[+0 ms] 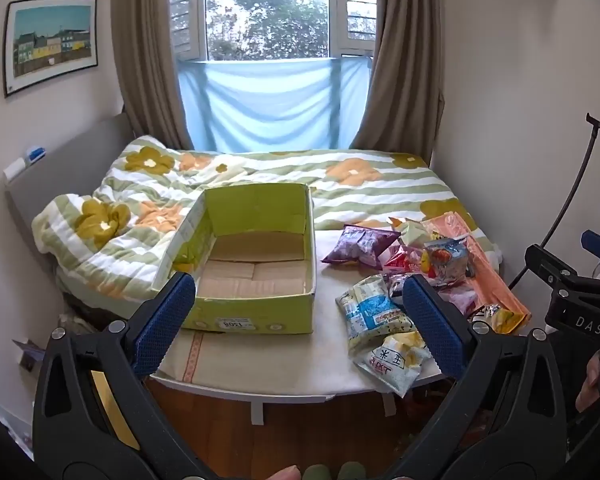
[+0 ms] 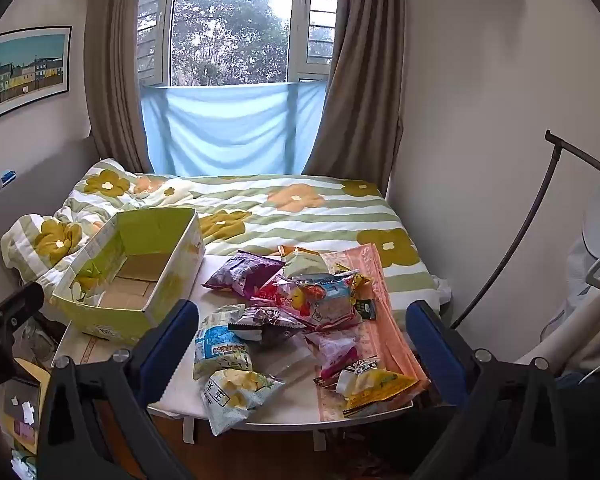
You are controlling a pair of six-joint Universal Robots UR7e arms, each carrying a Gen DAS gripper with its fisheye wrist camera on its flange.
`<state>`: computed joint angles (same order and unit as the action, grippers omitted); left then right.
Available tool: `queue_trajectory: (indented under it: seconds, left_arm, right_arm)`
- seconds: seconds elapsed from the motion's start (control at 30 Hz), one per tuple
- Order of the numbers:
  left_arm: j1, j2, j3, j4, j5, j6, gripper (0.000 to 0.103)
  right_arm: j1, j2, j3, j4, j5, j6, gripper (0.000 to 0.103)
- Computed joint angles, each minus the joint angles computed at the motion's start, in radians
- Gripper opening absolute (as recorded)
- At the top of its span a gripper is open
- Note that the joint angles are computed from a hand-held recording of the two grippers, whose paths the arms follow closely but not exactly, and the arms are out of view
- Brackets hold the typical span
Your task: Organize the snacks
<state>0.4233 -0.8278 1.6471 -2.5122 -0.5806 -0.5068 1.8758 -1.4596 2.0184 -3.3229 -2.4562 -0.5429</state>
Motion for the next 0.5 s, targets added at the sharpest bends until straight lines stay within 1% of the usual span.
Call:
queue_trajectory:
  seconds: [0.07, 0.1, 0.13, 0.17, 0.2, 0.27, 0.33, 0.37, 0.4, 0.5]
  left_arm:
    - [0.011, -0.005, -0.001, -0.008, -0.017, 0.004, 0.103]
    - [0.01, -0.013, 0.02, -0.066, -0.011, 0.026, 0.103]
    - [0.018, -0.022, 0.029, -0.082, -0.014, 0.044, 0.103]
    - [0.007, -0.014, 0.033, -0.08, 0.013, 0.056, 0.103]
    - [0.004, 0.003, 0.012, -0.037, 0.026, 0.037, 0.103]
    - [0.003, 0.009, -0.002, -0.021, 0.024, 0.038, 0.103]
    - [-0.002, 0.002, 0.009, -0.036, 0.021, 0.044, 0.103]
    - [-0.006, 0.017, 0.004, -0.052, 0.024, 0.053, 0.103]
    - [-0.007, 0.02, 0.001, -0.053, 0.025, 0.056, 0.103]
    - [-0.009, 0.021, 0.002, -0.059, 0.03, 0.064, 0.103]
  right_arm:
    - [0.0, -0.002, 0.002, 0.011, 0.0, 0.013, 0.103]
    - [0.001, -0.002, 0.003, 0.012, -0.001, 0.017, 0.103]
    - [0.002, -0.003, 0.004, 0.015, -0.001, 0.021, 0.103]
    - [-0.006, -0.007, -0.002, 0.027, 0.002, 0.022, 0.103]
    - [-0.006, -0.008, -0.003, 0.032, 0.001, 0.026, 0.103]
    - [-0.004, -0.013, -0.003, 0.044, 0.003, 0.033, 0.103]
    - [0.006, -0.002, -0.012, 0.047, -0.012, 0.03, 0.103]
    - [0.008, -0.004, -0.013, 0.05, -0.012, 0.03, 0.103]
    - [-0.008, -0.004, -0.004, 0.039, 0.002, 0.029, 0.103]
    - [-0.01, -0.004, -0.005, 0.038, 0.008, 0.026, 0.103]
